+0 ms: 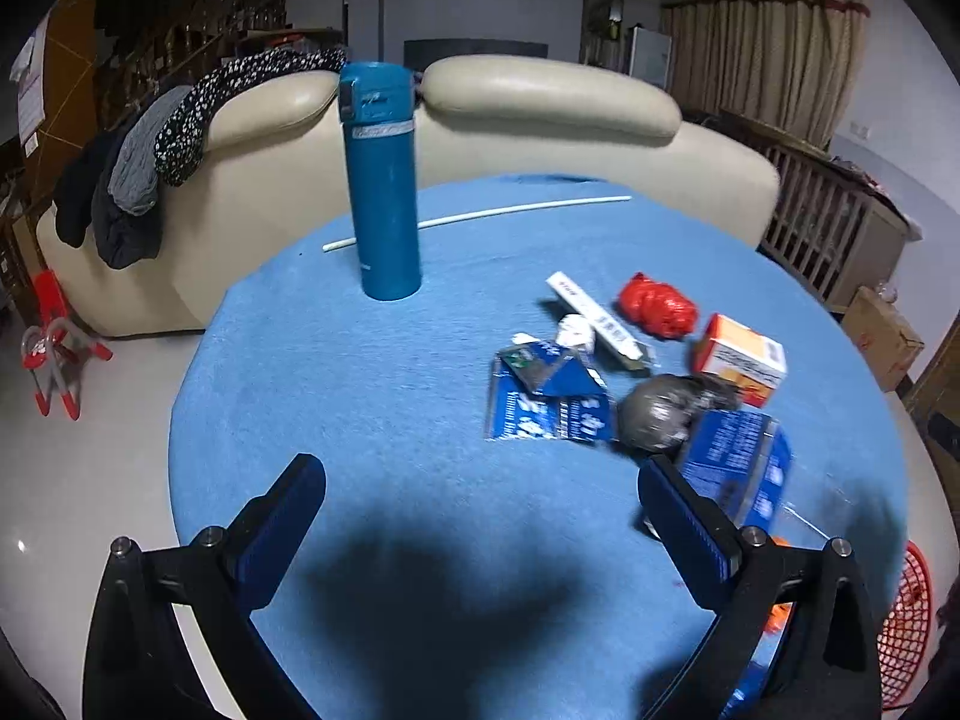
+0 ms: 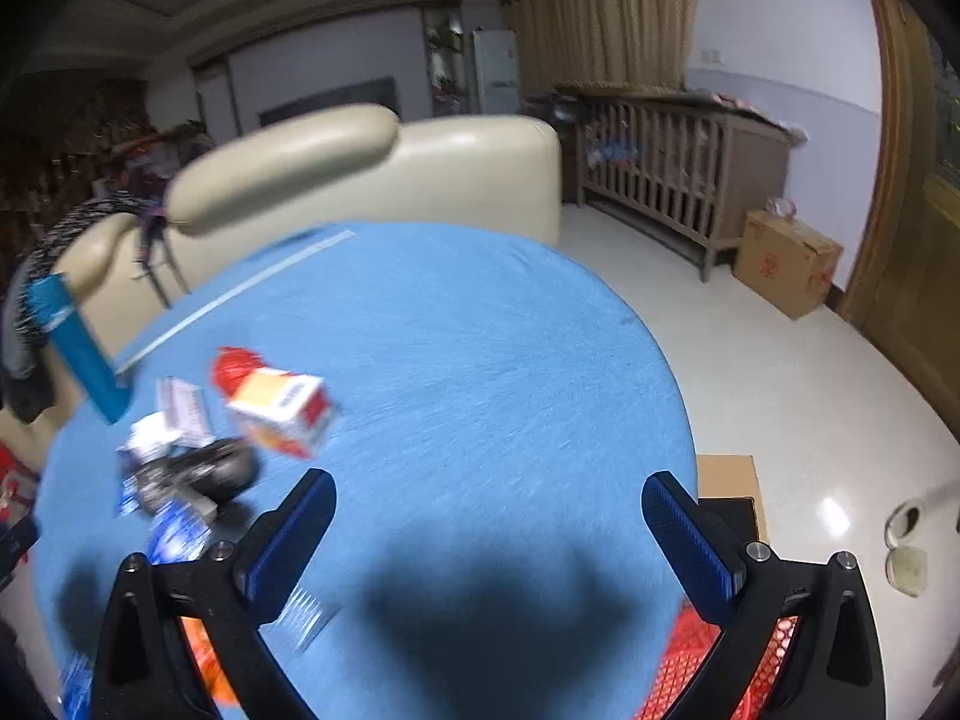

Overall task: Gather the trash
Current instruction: 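Move both tools toward the trash pile on the blue table, then grasp the blue plastic bag with the left tool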

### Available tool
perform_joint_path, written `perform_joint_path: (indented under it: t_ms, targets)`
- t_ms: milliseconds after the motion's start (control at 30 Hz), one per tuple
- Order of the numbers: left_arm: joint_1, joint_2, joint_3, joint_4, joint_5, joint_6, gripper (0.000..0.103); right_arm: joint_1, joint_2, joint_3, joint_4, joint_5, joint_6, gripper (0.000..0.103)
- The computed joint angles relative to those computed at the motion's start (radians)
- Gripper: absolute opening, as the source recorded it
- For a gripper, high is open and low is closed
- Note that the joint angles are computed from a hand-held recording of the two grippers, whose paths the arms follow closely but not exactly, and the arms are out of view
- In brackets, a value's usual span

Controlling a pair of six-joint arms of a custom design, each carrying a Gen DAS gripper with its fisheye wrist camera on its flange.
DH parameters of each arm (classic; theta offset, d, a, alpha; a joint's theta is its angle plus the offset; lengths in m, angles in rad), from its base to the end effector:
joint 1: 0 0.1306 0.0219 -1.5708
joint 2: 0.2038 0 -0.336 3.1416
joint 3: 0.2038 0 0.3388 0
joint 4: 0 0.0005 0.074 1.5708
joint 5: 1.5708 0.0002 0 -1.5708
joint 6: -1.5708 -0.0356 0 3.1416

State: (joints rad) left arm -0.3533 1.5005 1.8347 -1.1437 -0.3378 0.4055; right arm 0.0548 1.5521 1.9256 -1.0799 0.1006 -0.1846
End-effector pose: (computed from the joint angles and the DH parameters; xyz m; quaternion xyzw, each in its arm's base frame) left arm 0.4362 -0.1488 0.4967 -0.0863 0.9133 0.0093 0.3980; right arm 0.4818 0.0223 0.5133 0.0798 0.9036 0.0046 0.4208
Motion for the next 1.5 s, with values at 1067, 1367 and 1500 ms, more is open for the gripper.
perform_joint_path:
  t_ms: [1067, 1367, 1500]
  targets:
    - [-0.192, -0.181, -0.184, 0.015, -0.107, 0.035, 0.103, 0.175, -0.358, -0.453, 0.085, 0.020, 0.001, 0.103]
    - [-0.220, -0.181, -0.179, 0.018, -0.121, 0.025, 0.103, 0.156, -0.381, -0.475, 0.095, -0.003, -0.009, 0.103]
    - [-0.232, -0.179, -0.175, 0.023, -0.131, 0.016, 0.103, 0.147, -0.385, -0.475, 0.094, -0.009, -0.013, 0.103]
